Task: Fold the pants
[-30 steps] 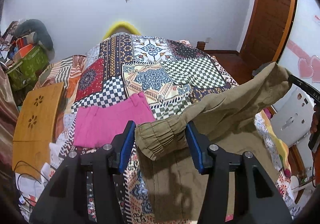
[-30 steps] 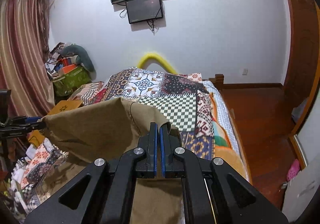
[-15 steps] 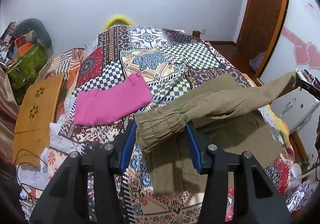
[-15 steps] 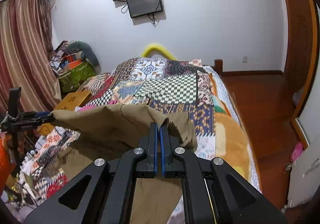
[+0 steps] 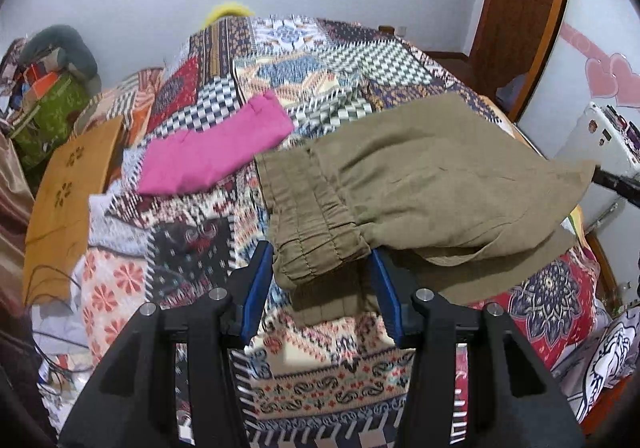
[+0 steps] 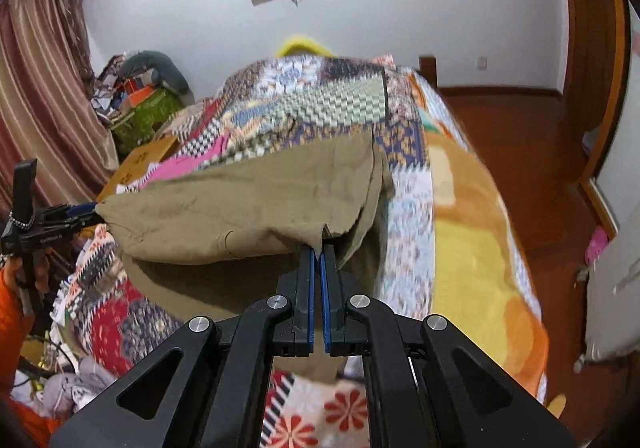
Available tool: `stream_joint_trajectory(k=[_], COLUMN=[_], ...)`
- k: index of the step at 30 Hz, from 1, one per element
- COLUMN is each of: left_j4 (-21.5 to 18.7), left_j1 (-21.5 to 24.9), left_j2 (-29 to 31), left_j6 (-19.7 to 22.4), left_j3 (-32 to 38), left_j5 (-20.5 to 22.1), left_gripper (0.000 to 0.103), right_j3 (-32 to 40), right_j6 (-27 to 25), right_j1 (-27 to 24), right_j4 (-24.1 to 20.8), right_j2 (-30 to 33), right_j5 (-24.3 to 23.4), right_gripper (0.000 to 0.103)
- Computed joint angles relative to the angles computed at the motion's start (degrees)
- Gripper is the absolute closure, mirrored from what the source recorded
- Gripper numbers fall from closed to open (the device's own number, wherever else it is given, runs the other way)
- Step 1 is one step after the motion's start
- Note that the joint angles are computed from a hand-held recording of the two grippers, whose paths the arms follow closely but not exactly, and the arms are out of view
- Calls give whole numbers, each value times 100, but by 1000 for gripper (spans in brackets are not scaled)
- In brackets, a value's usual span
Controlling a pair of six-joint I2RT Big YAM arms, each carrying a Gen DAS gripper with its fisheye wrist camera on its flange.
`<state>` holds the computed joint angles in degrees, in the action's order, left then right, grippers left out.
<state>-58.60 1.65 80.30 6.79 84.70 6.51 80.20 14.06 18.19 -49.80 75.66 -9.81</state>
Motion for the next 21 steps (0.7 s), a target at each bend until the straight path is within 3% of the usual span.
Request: stream_joint_trajectory(k=[5,12,17,19,21], left_j4=[-75,-24,-117,-130,-77], left_j1=[39,31,277,333,349], left_j2=[-80,-253,-294,-303,-303], left_j6=[-59,-51,-358,-496,-663], left_j3=[-247,-481,-436,-399,-361], left_j5=[96,-192,-116,-49,-37], left_gripper=[53,53,53,47,35], right_j3=[-203,-373,-432,-430,-431], right_j6=[49,122,246,275,325], right_j1=[31,79,53,39,12], right_j4=[-192,-432,-579,-658,-654], right_j2=[-36,-60,-108,-162,-211], right_j5=[52,110,68,103,141], right_gripper=[100,98,98,98,98])
